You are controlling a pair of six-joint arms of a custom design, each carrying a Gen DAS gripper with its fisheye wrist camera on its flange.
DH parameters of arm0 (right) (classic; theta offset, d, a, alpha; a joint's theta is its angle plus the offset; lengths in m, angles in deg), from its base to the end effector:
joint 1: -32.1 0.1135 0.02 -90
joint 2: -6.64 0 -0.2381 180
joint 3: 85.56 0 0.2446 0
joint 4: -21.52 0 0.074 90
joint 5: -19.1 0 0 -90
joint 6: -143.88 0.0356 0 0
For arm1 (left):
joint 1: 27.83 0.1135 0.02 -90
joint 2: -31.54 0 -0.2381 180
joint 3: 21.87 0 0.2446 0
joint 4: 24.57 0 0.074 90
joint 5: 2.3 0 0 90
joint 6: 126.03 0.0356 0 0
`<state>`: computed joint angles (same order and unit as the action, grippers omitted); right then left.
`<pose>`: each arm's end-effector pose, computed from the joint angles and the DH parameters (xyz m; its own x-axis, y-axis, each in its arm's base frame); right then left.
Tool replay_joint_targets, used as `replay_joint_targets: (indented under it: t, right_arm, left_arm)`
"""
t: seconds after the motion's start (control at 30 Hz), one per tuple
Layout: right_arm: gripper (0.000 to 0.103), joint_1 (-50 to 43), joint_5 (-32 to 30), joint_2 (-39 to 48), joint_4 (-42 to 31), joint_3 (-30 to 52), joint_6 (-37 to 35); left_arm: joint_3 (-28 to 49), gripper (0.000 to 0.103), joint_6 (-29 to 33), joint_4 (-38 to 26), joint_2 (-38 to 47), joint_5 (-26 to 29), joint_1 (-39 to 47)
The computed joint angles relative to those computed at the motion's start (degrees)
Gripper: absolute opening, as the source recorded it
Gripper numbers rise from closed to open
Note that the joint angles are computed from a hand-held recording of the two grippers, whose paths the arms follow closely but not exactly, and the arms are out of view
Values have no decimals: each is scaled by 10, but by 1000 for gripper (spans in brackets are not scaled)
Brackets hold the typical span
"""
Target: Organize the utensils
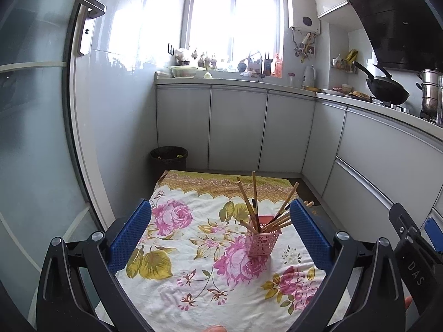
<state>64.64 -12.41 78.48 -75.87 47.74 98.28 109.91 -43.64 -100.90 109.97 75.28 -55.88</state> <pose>0.1324 0.0484 0.5003 -0.1429 0.3426 -0.9286 0.5611 0.8009 0.2091 0.1963 -0.0959 0.5005 -0.3792 0.0555 -0.9237 0.2364 0.9709 -0.0387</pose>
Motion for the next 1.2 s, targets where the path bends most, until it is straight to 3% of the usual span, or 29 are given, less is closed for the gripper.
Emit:
replay_joint_targets:
  t: [0.23, 1.2]
  right_arm:
    - [96, -37, -44, -7, 14, -23, -12]
    - [96, -46, -70, -14, 23, -32, -14]
  left_arm:
    - [2, 96, 9, -4, 1, -9, -9]
    - [-4, 96, 12, -10, 0, -11, -2]
